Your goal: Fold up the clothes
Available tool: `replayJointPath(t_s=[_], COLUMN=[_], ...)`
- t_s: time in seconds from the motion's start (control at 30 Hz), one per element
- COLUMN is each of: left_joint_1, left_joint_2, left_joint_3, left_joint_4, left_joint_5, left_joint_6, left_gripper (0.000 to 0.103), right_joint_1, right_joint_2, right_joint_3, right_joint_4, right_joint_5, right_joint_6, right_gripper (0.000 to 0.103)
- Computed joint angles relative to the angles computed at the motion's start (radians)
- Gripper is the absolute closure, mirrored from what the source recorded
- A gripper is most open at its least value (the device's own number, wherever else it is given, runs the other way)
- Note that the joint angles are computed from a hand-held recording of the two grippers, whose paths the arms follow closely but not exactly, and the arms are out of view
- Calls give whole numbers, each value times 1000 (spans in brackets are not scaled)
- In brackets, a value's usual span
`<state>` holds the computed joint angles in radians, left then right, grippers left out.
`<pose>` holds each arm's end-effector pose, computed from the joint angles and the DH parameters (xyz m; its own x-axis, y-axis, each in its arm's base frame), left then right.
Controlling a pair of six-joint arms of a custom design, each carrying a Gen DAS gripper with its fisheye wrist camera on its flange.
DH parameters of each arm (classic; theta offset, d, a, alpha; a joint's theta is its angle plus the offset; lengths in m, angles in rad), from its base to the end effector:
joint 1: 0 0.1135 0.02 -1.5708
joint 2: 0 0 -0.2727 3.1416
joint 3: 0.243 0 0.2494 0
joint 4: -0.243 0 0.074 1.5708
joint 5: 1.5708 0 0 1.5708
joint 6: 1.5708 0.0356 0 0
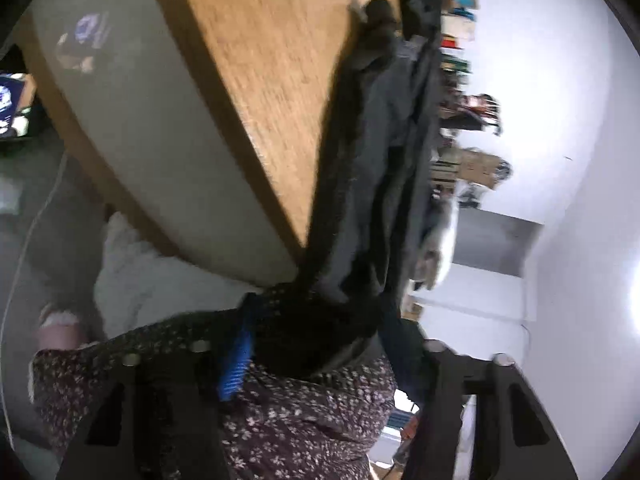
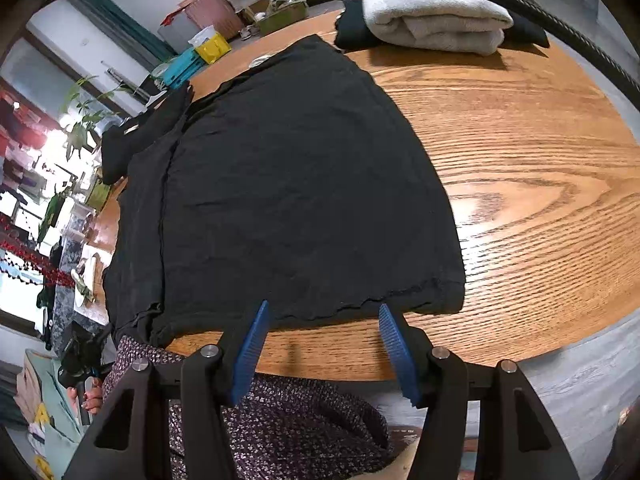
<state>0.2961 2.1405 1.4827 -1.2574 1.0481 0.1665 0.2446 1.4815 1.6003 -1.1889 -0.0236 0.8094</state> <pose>0.3575 0.0768 0.1562 -0.9584 -0.2059 0.1978 -0.2704 0.4322 -0.8603 0.2730 0.0690 0.3773 -0.7704 0.5536 -0.3162 0.4415 0.8211 0.3618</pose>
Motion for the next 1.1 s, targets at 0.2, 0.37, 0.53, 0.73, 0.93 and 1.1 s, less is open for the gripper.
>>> replayJointPath(t_s=[0.2,0.37,0.53,0.73,0.93,1.1], left_joint_1=[10,-26,-101,-153,-134,-88], left_joint_2=[-98,-181,-158,-117,-145,-189], left_joint_3=[-2,85,216,248,152,44], left_joint_4=[-31,53,226,314,382,383], left_joint_5=[64,168,158,133,152,162], left_joint_6=[-32,-186,-456,-571,-585,-527], left_gripper=[95,96,96,96,96,96], right_joint_1=[-52,-113,-138,-165,-277,-321], right_joint_2=[-55,-65,-54,-63,-125,-132], right_joint_3=[-84,-130,-133,-129,-241,-278], right_joint_4=[32,65,84,10,59,128], right_joint_5=[-22,-67,-91,-75,-206,-280], right_joint_6=[18,5,-68,-111,-8,90], right_gripper=[42,42,42,42,44,43])
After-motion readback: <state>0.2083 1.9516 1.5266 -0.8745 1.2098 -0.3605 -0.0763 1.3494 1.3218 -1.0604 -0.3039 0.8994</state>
